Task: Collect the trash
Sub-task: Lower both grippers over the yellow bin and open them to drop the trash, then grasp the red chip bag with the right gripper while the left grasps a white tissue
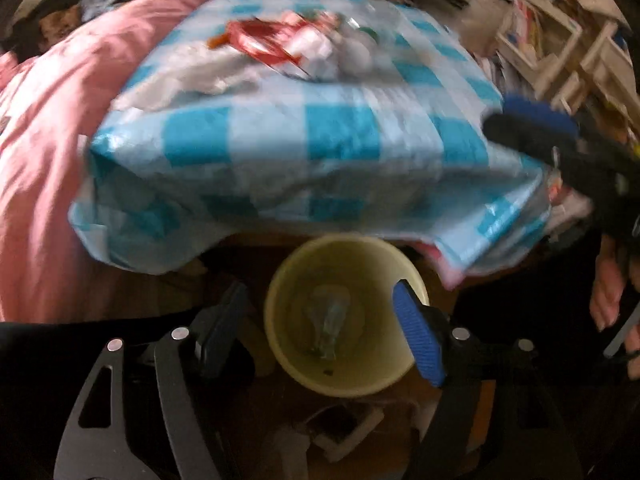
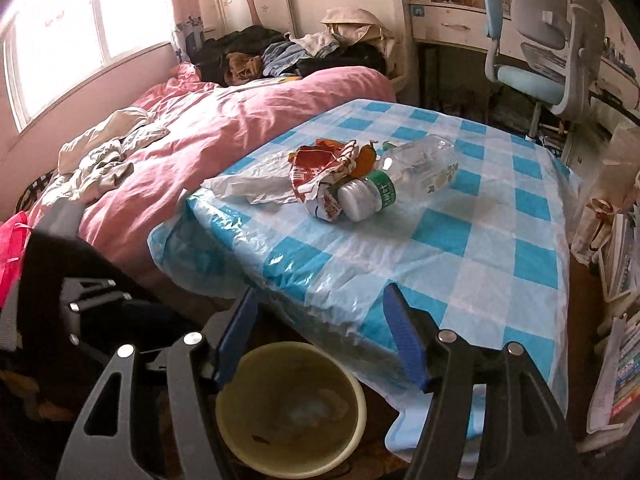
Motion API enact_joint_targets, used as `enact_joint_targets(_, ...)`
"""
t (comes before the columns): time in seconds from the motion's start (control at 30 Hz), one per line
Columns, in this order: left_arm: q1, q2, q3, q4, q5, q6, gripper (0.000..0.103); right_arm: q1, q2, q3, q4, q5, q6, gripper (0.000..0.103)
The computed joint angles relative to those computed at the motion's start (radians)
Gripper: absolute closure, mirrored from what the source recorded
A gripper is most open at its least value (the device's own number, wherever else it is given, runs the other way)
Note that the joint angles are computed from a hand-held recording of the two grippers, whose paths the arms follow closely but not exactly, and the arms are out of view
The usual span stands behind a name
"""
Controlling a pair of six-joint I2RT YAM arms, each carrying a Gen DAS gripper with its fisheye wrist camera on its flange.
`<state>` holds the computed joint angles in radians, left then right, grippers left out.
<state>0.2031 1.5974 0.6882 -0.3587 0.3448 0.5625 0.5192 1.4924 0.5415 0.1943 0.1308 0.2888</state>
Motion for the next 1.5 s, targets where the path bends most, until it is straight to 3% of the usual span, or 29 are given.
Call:
enact_joint_targets(0.33,0.054,0.007,0.148,0.09,0.007,-0.177,0.023,0.041,0.053,0.019,0.048,0.027,-0.023,0.037)
enact_joint_targets(0.57,0.002,0.212,0.43,0.031,-0.088,-0.258,0.02,0.071,0.119,0.071,0.064,0.059,-0.044,0.035)
enact_joint_targets(0.87,-0.141,0.507,0.788,-0.093,-0.33,-0.168,0.019,0.068,0.21,0.194,0.04,0.094,-0.105,0.031)
enact_joint_targets(0.97,-0.16,0.601,0.911,-0.17,-0.338,-0.145,0.02,0.057,0.261,0.276,0.004,0.094,-0.154,0.03)
enact_joint_targets(1.0,-0.163,0.622,0.942,-0.191,-0.324,-0.138,0.022,0.052,0.28,0.307,-0.008,0.092,-0.172,0.03)
enact_joint_targets(1.03,-0.166,0.635,0.961,-0.205,-0.313,-0.129,0.036,0.046,0.299,0.338,-0.018,0.086,-0.192,0.03)
enact_joint_targets(1.07,-0.171,0.659,0.996,-0.233,-0.306,-0.118,0.063,0.04,0.319,0.37,-0.028,0.084,-0.212,0.03)
enact_joint_targets(1.13,-0.168,0.709,1.071,-0.309,-0.274,-0.13,0.098,0.033,0.357,0.427,-0.051,0.089,-0.243,0.03)
enact_joint_targets(1.33,-0.081,0.671,1.124,-0.351,-0.048,-0.222,0.101,-0.005,0.504,0.624,-0.153,0.073,-0.28,0.03)
enact_joint_targets(1.5,-0.023,0.706,1.221,-0.415,0.034,-0.268,0.1,-0.014,0.612,0.759,-0.239,0.095,-0.298,0.03)
